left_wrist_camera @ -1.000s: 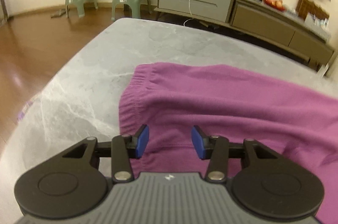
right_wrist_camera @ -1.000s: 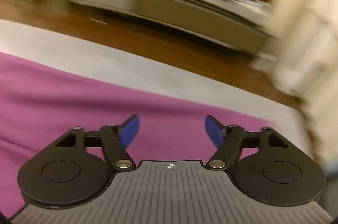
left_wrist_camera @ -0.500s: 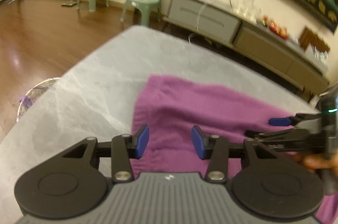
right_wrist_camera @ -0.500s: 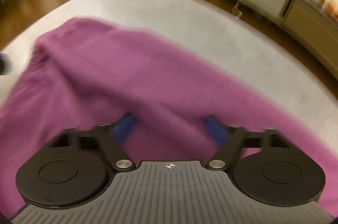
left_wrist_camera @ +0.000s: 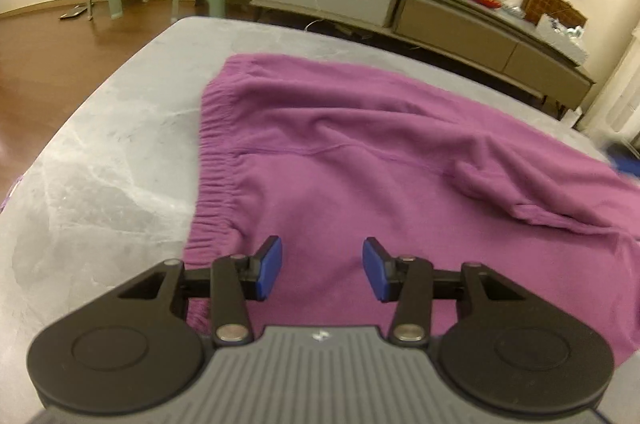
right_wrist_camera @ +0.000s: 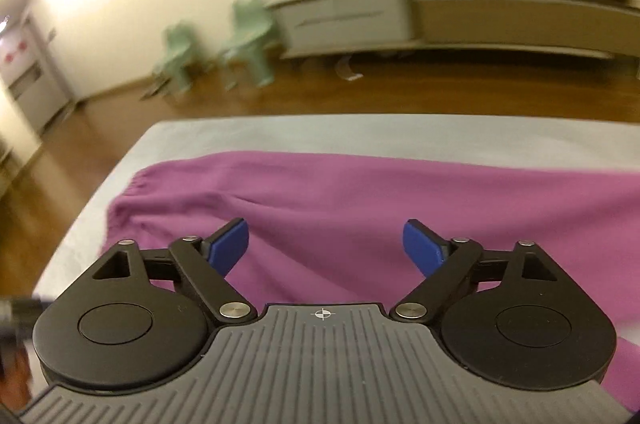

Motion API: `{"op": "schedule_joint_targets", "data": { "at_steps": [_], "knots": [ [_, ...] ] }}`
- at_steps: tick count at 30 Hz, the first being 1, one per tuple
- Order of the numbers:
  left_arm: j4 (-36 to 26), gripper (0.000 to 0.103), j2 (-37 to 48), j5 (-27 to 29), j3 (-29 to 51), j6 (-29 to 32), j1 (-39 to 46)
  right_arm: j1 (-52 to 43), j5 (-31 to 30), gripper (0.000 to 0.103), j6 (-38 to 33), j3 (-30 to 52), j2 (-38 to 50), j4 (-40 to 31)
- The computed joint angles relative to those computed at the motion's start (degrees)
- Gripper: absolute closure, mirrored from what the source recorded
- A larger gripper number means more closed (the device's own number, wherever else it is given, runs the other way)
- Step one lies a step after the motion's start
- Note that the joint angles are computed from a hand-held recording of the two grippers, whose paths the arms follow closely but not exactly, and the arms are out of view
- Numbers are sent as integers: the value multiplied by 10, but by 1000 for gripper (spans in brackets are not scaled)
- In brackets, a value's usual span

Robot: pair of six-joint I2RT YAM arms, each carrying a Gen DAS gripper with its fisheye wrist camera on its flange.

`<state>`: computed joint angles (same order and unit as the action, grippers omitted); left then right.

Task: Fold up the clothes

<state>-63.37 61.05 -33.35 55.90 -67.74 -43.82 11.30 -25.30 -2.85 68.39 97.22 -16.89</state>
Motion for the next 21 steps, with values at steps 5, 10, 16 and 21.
{"op": "schedule_joint_targets", "data": {
  "at_steps": [5, 10, 16, 21],
  "knots": [
    [-49, 54, 3, -67, 45, -106, -89, -314, -80, 10, -80, 17, -6, -77],
    [-132, 43, 7, -127, 49, -320, -220, -456, -60, 12, -125, 92, 105, -61],
    [-134, 43, 12, -86, 2, -406, -247, -485, -66, 40, -189, 139, 225, 34],
    [-40, 43, 45, -29, -32, -282, -175, -505, -211, 98, -176, 171, 228, 9]
  ]
}}
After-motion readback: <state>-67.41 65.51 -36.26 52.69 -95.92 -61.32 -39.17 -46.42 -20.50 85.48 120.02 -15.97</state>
